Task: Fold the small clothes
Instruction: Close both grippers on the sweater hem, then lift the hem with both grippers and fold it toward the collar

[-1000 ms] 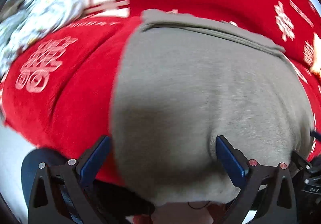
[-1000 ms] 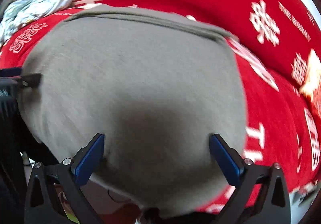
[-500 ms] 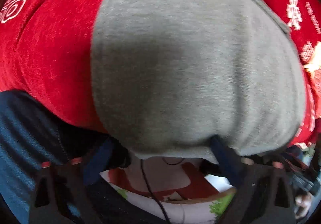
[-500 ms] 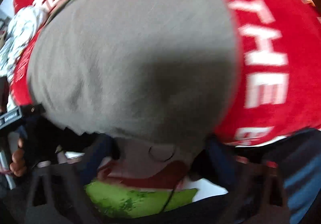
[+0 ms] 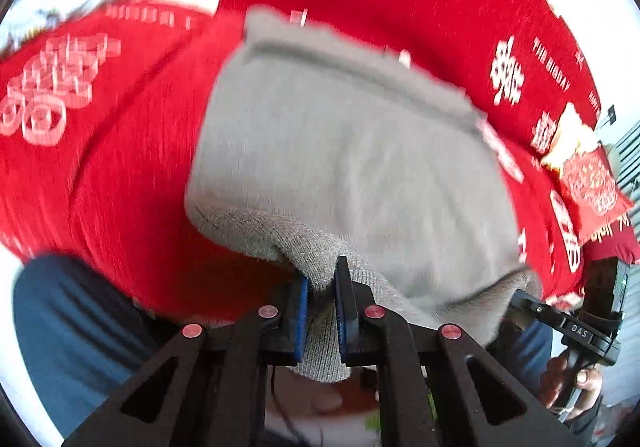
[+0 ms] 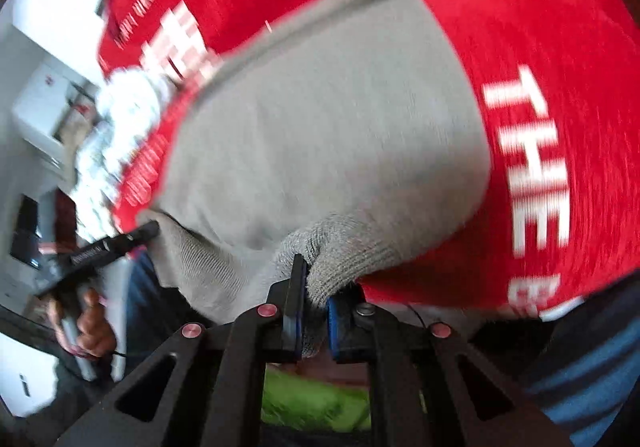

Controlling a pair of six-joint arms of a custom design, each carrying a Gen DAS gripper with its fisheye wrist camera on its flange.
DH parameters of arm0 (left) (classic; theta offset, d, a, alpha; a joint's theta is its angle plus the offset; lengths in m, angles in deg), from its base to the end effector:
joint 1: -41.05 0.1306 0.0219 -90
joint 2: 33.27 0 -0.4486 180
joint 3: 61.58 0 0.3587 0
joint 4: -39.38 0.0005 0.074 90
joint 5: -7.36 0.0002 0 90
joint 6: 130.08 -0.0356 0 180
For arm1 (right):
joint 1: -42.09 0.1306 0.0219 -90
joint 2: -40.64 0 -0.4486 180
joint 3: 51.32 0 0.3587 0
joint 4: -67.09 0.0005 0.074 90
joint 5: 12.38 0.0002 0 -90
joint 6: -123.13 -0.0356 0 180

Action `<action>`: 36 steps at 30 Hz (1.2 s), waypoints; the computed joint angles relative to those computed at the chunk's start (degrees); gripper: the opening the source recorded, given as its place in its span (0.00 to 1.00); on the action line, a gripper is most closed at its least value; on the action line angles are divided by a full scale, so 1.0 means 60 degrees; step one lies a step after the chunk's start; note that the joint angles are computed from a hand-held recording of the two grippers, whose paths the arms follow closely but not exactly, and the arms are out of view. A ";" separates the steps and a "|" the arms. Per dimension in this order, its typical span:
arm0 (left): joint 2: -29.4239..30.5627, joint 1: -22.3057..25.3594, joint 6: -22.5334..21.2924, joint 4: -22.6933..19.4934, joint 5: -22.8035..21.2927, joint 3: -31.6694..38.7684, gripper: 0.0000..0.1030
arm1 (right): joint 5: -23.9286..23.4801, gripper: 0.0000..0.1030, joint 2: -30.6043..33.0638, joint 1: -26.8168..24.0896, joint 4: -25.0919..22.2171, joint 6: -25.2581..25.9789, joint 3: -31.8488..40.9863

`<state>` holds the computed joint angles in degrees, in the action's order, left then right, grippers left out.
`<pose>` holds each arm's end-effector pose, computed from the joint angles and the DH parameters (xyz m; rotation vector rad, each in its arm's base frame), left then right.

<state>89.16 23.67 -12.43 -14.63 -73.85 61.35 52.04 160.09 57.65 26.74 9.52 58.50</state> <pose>0.6528 -0.2106 0.4245 -0.1648 2.5598 -0.5058 0.6359 0.1925 0.3798 -0.0307 2.5101 0.8405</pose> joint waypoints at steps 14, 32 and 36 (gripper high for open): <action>0.1961 0.0453 0.0492 -0.0540 -0.0080 0.2907 0.12 | 0.0772 0.09 0.1411 -0.0289 0.0163 -0.0681 0.2149; 0.1611 0.0206 0.1205 -0.0284 0.1587 0.1881 0.49 | 0.1080 0.11 0.1654 -0.0162 0.0052 -0.0280 0.2572; 0.1744 0.0113 0.0989 -0.0487 0.1348 0.2157 0.17 | 0.1187 0.11 0.1605 -0.0123 0.0093 -0.0144 0.2489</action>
